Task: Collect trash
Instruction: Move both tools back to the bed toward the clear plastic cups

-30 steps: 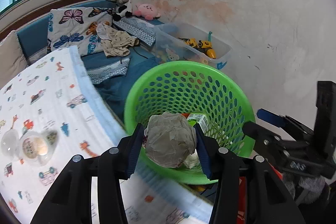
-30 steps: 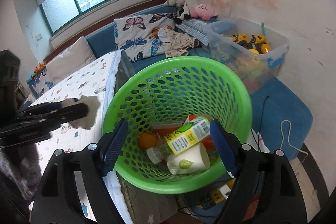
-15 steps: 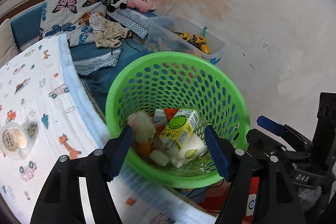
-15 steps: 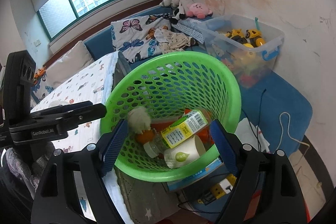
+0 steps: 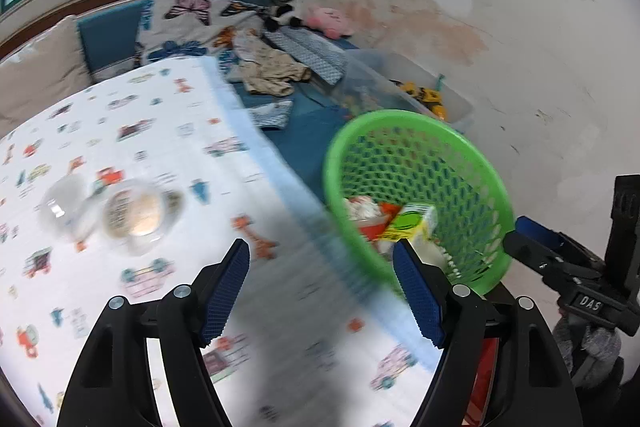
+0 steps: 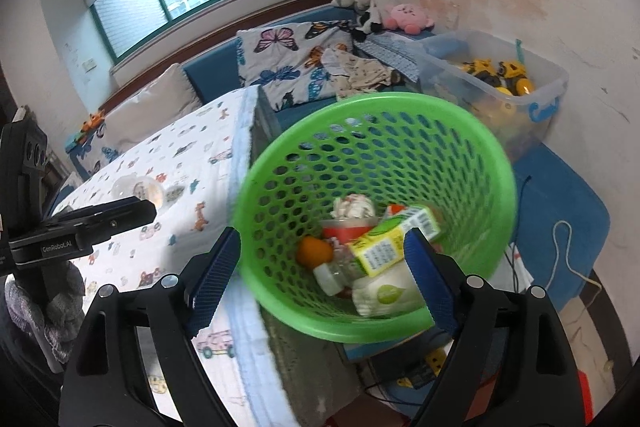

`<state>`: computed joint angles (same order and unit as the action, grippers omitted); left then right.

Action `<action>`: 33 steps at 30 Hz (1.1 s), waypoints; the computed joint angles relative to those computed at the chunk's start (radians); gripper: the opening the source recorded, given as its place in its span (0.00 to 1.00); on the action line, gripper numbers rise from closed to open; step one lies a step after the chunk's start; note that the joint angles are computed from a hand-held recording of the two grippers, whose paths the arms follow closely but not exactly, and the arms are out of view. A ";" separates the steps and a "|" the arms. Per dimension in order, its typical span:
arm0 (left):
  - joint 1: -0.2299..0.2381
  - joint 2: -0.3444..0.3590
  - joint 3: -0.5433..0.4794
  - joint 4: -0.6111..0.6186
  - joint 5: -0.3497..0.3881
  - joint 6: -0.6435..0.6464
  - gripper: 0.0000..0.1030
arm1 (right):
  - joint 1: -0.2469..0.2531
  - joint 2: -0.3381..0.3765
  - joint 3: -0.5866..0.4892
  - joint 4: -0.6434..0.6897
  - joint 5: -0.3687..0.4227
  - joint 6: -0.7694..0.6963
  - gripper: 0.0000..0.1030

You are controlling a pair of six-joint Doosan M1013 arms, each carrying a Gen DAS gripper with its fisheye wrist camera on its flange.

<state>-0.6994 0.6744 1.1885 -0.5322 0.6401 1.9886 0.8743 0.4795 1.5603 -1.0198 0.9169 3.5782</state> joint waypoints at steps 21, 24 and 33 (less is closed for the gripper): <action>0.130 -0.072 0.120 0.167 -0.136 -0.269 0.70 | -0.046 0.149 -0.251 0.117 -0.169 -0.363 0.83; 0.142 -0.073 0.121 0.189 -0.144 -0.305 0.70 | -0.053 0.178 -0.297 0.151 -0.185 -0.430 0.83; 0.173 -0.074 0.128 0.219 -0.152 -0.365 0.70 | -0.087 0.278 -0.446 0.300 -0.237 -0.644 0.83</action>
